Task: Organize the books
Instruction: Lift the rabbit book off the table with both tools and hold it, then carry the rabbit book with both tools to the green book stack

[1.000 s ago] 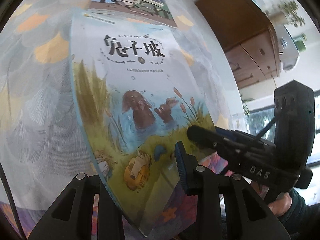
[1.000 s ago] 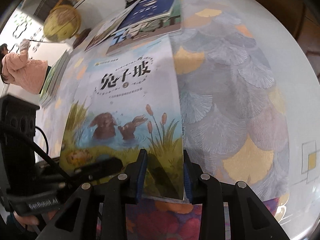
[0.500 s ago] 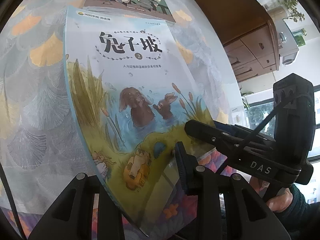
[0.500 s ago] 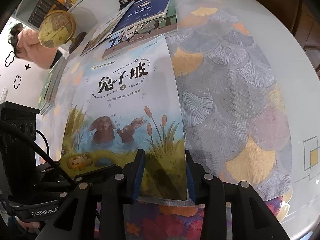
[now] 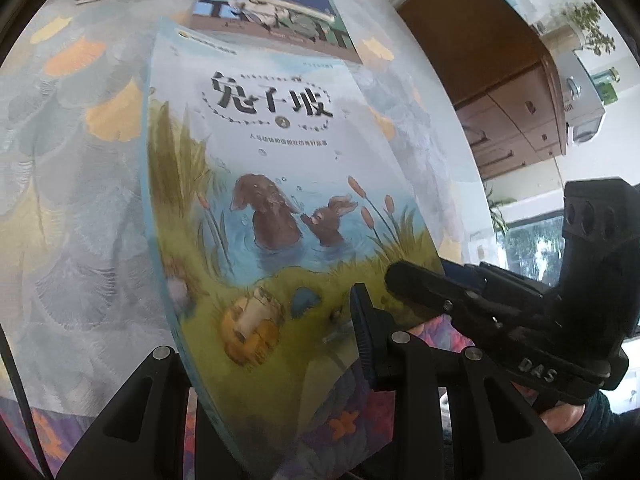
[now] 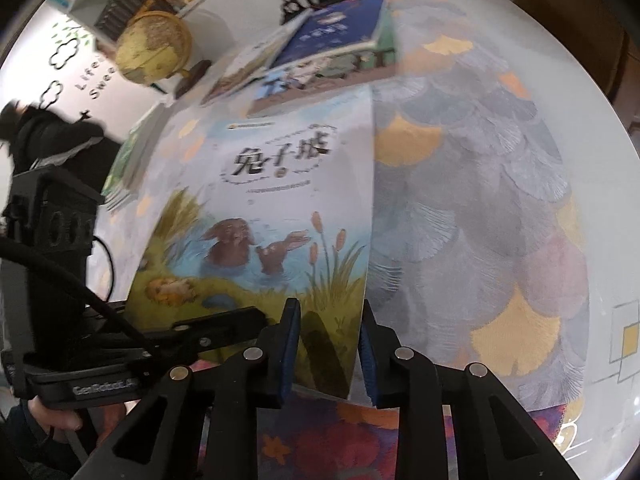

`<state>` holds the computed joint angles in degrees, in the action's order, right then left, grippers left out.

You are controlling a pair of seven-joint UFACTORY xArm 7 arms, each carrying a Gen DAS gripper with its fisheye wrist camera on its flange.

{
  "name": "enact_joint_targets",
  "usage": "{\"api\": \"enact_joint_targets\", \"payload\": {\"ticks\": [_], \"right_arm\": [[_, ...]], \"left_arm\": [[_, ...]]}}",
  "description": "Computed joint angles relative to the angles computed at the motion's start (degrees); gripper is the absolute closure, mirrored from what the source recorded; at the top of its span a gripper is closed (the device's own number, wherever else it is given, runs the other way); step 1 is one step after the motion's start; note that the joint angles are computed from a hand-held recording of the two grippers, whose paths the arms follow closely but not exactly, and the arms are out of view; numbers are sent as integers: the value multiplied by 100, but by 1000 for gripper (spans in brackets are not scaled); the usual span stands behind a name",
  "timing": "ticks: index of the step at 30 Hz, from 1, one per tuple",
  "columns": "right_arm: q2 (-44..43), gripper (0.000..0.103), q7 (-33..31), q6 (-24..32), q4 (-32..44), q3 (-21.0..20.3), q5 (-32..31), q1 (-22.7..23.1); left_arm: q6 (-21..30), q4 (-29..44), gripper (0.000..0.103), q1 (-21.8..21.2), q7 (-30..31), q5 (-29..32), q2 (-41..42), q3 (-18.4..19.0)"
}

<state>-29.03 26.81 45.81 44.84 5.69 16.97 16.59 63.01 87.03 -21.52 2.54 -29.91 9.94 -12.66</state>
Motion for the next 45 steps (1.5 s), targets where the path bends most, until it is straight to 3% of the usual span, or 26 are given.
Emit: {"api": "enact_joint_targets", "payload": {"ticks": [4,9,17,21,25,40,43,45], "right_arm": [[36,76,-103,13,110,86,-136,35],[139,76,-55,180,334,377,-801,-46],[22,76,-413,283,522,236,-960,-29],[-62,76,-454,337,549,235,-1068,-135],[-142,76,-627,258,429,-34,-659,-99],[-63,76,-1317,235,333,-130,-256,-42],[90,72,-1632,278,283,-397,357,60],[356,68,-1998,358,142,-884,1337,273]], "left_arm": [[-83,-2,74,5,-53,85,-36,29],[-137,36,74,-13,-59,139,-56,15],[-284,201,73,-109,-17,278,-101,-24],[-7,431,74,25,-100,-357,65,-36],[-33,470,74,-59,-153,-238,95,-67],[-143,293,74,-124,-517,230,-26,-3],[21,232,74,5,-563,0,18,38],[52,79,74,162,-621,-531,39,57]]}}
